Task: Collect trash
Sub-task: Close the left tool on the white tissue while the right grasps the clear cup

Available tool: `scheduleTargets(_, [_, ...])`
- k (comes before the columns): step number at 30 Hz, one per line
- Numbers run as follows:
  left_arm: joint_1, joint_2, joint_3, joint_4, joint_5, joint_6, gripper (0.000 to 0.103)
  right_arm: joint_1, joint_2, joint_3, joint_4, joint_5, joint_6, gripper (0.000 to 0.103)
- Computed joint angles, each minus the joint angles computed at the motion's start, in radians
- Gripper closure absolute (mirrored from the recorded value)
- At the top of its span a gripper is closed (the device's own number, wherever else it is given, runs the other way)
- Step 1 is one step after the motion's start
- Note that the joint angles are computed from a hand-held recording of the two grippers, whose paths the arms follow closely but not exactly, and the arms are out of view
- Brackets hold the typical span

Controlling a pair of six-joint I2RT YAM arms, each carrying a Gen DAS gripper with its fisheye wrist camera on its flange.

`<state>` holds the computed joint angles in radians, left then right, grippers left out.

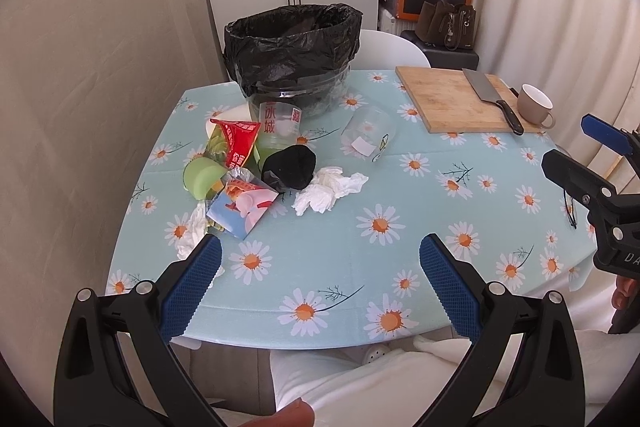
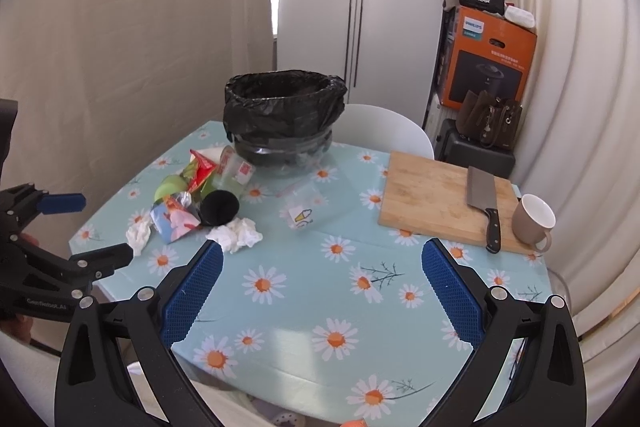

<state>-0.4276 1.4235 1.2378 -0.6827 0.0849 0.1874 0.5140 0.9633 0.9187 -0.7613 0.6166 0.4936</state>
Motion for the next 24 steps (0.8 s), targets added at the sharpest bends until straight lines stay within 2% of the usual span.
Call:
scheduleTargets(6, [0.038,0.012,0.013,-0.031,-0.014,-0.021,0.006,-0.103,0.013,-0.008,0.069,-0.140,-0.050,0.008])
scheduleTargets(11, [0.074,0.063,0.053,-0.065,-0.049,-0.029,0.006,-0.197,0.101,0.009,0.114,-0.273,-0.104,0.008])
scheduleTargets(20, [0.137,0.205,0.124,-0.065,-0.041,-0.055,0.006,-0.291,0.283,0.057,0.165,-0.368,-0.196,0.008])
scheduleTargets(24, [0.157,0.279,0.164,-0.058,-0.064,-0.053,0.006,-0.312,0.370,0.101,0.179,-0.369,-0.213,0.008])
